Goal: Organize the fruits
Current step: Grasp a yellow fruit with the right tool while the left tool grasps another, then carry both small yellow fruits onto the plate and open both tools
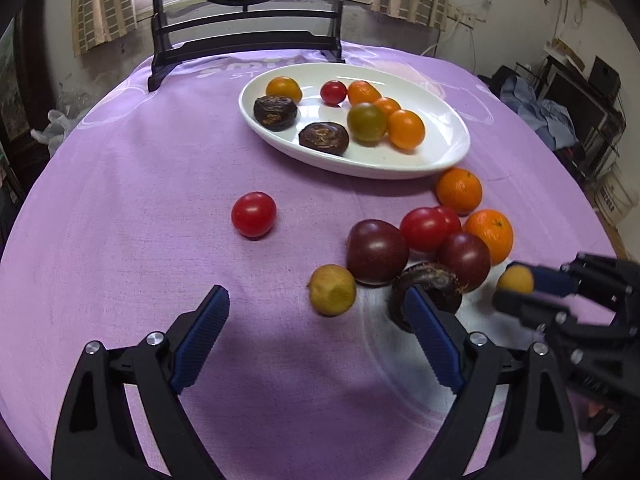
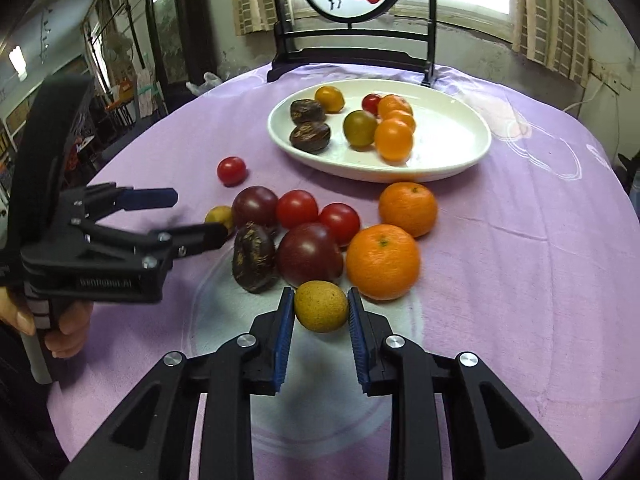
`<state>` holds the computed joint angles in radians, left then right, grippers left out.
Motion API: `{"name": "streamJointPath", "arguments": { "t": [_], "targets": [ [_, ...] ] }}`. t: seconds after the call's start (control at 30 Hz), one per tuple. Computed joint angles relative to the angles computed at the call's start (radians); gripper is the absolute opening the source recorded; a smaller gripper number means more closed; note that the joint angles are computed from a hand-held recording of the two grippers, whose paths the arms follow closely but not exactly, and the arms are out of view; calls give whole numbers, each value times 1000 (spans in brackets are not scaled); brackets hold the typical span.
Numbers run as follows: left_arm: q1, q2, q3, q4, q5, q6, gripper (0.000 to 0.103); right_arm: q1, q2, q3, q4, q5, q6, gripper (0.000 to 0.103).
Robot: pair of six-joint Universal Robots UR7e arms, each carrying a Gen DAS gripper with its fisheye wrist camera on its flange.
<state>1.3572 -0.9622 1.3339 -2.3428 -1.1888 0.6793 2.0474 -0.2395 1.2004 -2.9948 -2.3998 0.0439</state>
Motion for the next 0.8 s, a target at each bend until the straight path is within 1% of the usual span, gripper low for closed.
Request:
{"name": "streamJointPath", "arguments": {
  "t": [0.1,0.2,0.27,0.33,0.37,0.5,0.57,0.6,0.67,0.7,0.73,0.8],
  "targets": [
    [-1,4,7,-6,17,22,87,-4,-13,17,-6,10,14,27],
    [1,11,2,5,27,28,87,-3,-16,22,-19,20,3,27],
    [4,13,-4,11,14,30,83,-1,-17,23,-28,25,-7,27],
    [4,22,-10,12,31,32,68,1,-17,25,-34,26,-11,27],
    [4,28,-16,20,45,29,66,1,-18,27,-35,26,-10,27],
    [9,33,-26,17,29,26,66,-1,-24,34,-42,25,-4,27],
    [7,37,-17,-13,34,36,66,0,-23,34,-42,27,-3,27],
    [5,38,-5,-42,39,49,63,0,-22,32,-40,27,-5,27],
    [4,35,12,-73,26,77,53,1,-20,30,-40,27,-9,27],
    [5,32,14,-71,12,84,35,2,-19,30,-42,27,-11,27],
    [6,29,12,-56,-2,82,27,2,-19,30,-47,24,-13,27],
    [7,26,4,-30,-14,59,26,4,-20,34,-65,22,-21,27]
  ]
}}
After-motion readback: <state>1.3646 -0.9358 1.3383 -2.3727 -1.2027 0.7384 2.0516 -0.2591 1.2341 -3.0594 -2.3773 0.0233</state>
